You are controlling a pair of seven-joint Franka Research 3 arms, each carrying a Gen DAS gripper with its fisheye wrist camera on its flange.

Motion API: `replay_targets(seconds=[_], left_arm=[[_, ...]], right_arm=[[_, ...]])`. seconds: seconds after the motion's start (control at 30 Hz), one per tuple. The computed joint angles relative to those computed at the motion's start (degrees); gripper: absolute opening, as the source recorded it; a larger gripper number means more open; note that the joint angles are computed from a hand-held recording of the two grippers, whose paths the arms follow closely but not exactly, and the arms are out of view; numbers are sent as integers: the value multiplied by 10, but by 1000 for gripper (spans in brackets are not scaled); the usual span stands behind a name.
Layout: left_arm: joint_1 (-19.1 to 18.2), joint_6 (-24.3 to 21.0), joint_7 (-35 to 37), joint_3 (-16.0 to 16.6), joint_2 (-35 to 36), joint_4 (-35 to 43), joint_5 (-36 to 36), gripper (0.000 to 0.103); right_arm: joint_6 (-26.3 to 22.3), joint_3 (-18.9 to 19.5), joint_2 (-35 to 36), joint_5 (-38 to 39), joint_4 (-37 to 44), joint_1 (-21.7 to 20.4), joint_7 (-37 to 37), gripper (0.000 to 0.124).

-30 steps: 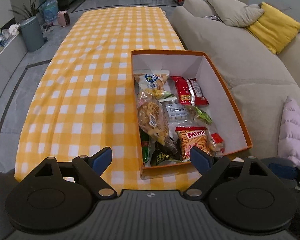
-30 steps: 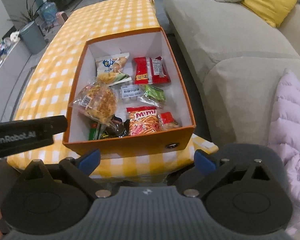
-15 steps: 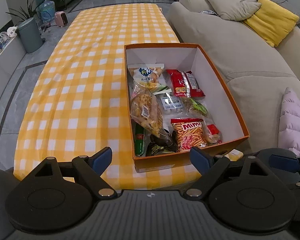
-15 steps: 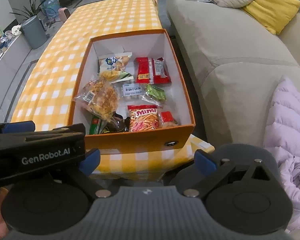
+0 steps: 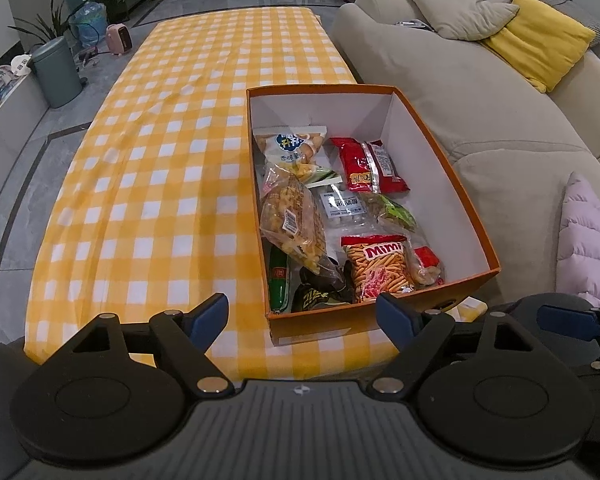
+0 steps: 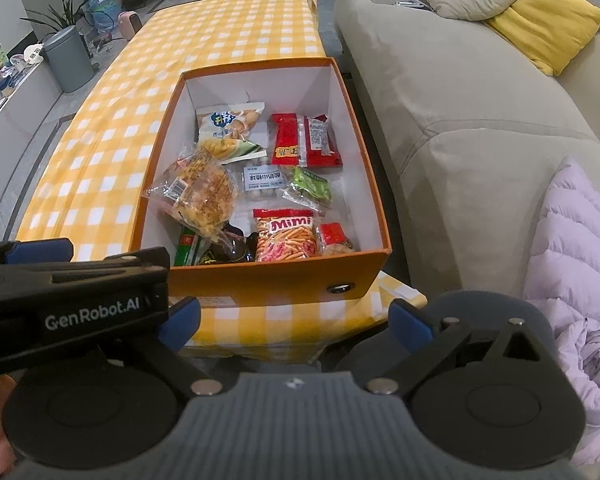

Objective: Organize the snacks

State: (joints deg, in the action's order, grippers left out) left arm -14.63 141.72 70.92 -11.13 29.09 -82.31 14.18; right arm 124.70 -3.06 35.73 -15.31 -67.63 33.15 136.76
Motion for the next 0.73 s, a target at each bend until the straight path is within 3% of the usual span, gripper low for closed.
replay_targets(seconds=[0.73], left_arm=[[-1, -2, -5, 2, 0, 0, 4, 97]], right_arm=[[-11, -4, 11, -10, 17, 5, -3, 97]])
